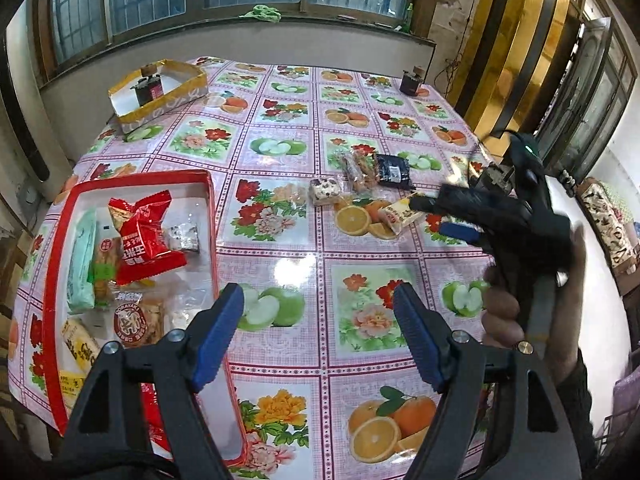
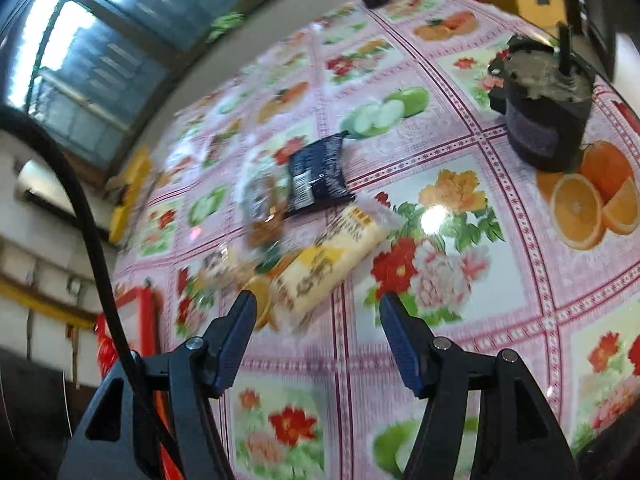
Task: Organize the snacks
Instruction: 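Withdraw both tools toward the remaining snacks, then grasp the yellow cake pack with the right gripper while the left grasps a clear-wrapped cake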
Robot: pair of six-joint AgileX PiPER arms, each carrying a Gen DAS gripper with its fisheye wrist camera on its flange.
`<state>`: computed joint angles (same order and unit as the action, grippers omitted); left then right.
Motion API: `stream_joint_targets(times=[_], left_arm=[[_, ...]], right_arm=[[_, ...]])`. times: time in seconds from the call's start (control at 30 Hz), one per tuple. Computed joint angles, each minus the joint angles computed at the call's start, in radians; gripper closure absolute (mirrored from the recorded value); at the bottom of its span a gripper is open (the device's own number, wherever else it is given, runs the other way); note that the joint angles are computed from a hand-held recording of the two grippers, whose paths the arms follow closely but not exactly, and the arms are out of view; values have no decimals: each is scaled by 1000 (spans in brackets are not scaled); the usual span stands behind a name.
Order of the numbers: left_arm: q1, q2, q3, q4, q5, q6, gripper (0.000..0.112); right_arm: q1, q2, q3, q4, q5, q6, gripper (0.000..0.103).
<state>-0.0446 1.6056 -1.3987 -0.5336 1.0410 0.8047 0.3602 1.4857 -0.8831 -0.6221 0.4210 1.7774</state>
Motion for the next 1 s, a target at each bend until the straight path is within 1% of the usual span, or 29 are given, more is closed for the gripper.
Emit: stream_joint_targets(times=[0.03, 0.1, 0.13, 0.2, 0.23, 0.27, 0.3, 0.33, 0.37, 0.4, 0.43, 0.47, 0.57, 0.63, 0.7, 0.73, 0.77, 0.8, 0.83, 0.87, 0.93, 1.0], left_arm=[[3, -1, 4, 1, 1, -1, 35], [16, 9, -7, 6, 12, -7, 35], [17, 8, -6, 7, 11, -7, 35], [24, 11, -12, 18, 4, -11, 35], [28, 14, -16, 16, 6, -12, 35], [32, 21, -24, 13, 12, -13, 35], [34, 24, -28, 14, 15, -16, 35], [35, 29, -33, 16, 16, -21, 35], [32, 33, -36, 23, 15, -30, 35], [29, 37, -39, 29, 14, -36, 35], [23, 43, -45, 40, 16, -49, 35], [18, 51, -54, 48, 23, -60, 35], [5, 63, -67, 59, 22, -77, 35], [-13, 73, -76, 74, 16, -92, 35], [-34, 86, -91, 88, 16, -109, 35], [-43, 91, -98, 94, 12, -111, 35], [-64, 98, -107, 110, -3, -112, 35], [-85, 105, -115, 128, -22, -109, 35], [-118, 113, -123, 159, -51, -101, 35], [-165, 131, -138, 218, -86, -86, 35], [-227, 172, -172, 296, -136, -64, 35], [-256, 264, -281, 311, -84, -22, 35]], right_arm=[[-9, 29, -34, 30, 22, -25, 39], [-5, 101, -132, 47, 149, -48, 40], [1, 133, -173, 32, 193, -33, 41], [-1, 176, -234, 41, 256, -63, 42], [-1, 191, -253, 41, 274, -67, 42], [12, 222, -295, 33, 324, -67, 42], [15, 239, -314, 26, 355, -78, 42], [31, 274, -360, 19, 416, -95, 45], [43, 289, -379, 9, 448, -101, 48], [51, 301, -391, 0, 462, -115, 50], [60, 289, -375, 5, 469, -117, 64], [64, 290, -381, 13, 500, -134, 69], [73, 261, -336, 3, 494, -151, 73], [90, 221, -279, -13, 482, -148, 74], [98, 170, -215, -22, 452, -146, 74], [94, 143, -180, -27, 424, -147, 74], [81, 99, -120, -46, 362, -138, 74], [76, 73, -82, -67, 319, -116, 74], [65, 41, -32, -106, 261, -70, 74], [47, 0, 38, -177, 180, 16, 74], [30, -34, 102, -265, 96, 131, 74], [16, -60, 145, -323, 40, 206, 74]])
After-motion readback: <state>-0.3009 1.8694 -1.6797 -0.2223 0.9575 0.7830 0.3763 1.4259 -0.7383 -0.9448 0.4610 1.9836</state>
